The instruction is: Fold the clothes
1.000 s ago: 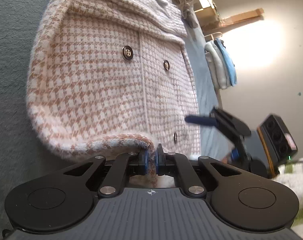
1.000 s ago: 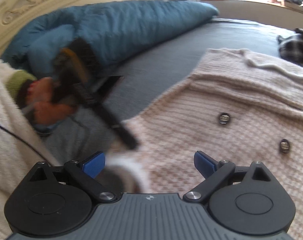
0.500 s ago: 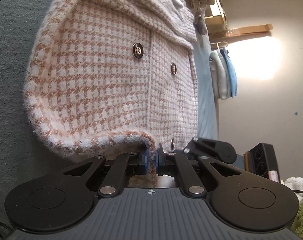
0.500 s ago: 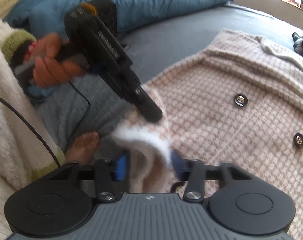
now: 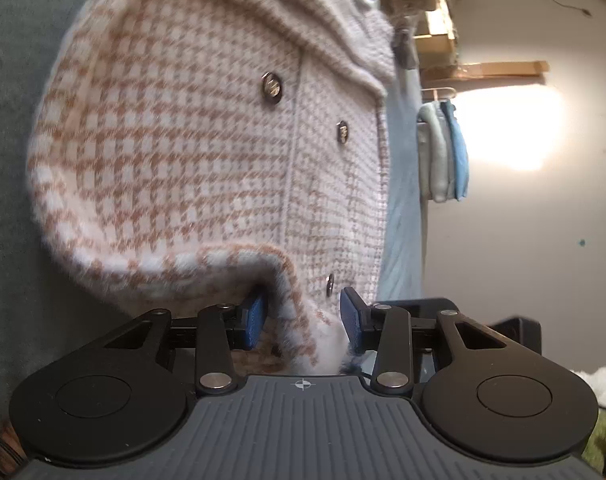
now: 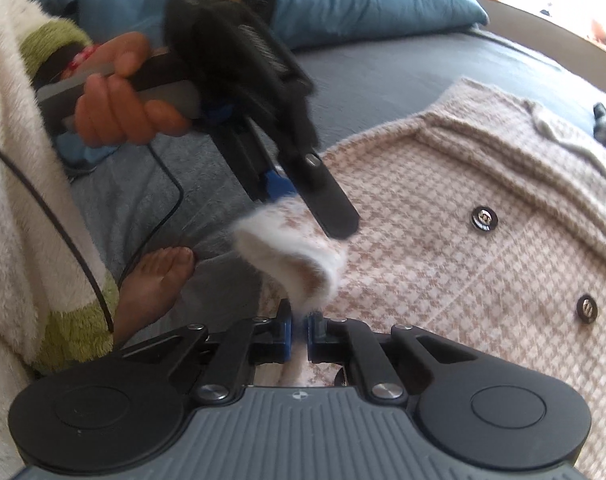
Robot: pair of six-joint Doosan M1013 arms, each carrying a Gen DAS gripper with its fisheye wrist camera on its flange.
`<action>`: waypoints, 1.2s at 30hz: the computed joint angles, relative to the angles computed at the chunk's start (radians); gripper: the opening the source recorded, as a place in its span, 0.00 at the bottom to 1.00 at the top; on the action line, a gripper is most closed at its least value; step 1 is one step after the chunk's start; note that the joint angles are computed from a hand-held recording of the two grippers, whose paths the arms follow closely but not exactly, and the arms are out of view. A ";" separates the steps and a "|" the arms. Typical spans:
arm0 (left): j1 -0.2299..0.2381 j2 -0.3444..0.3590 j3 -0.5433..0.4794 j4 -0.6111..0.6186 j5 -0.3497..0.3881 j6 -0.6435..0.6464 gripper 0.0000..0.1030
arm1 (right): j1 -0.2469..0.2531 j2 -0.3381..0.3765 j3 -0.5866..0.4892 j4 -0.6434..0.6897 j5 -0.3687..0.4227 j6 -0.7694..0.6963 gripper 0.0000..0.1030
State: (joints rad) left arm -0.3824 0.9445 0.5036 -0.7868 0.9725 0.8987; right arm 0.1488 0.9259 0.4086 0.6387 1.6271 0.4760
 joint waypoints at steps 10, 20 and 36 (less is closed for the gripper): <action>0.002 0.067 -0.149 0.020 0.173 -0.074 0.38 | 0.004 -0.048 0.088 -0.015 -0.075 -0.109 0.06; -0.001 0.085 -0.211 0.076 0.249 -0.200 0.45 | 0.008 -0.122 0.231 -0.021 -0.179 -0.325 0.06; -0.029 0.056 -0.152 0.184 0.192 -0.274 0.36 | 0.009 -0.137 0.256 -0.020 -0.201 -0.355 0.05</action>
State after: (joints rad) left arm -0.4116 1.0002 0.3519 -0.6025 1.1647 0.6243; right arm 0.1573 0.7894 0.6651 0.6188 1.4263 0.1210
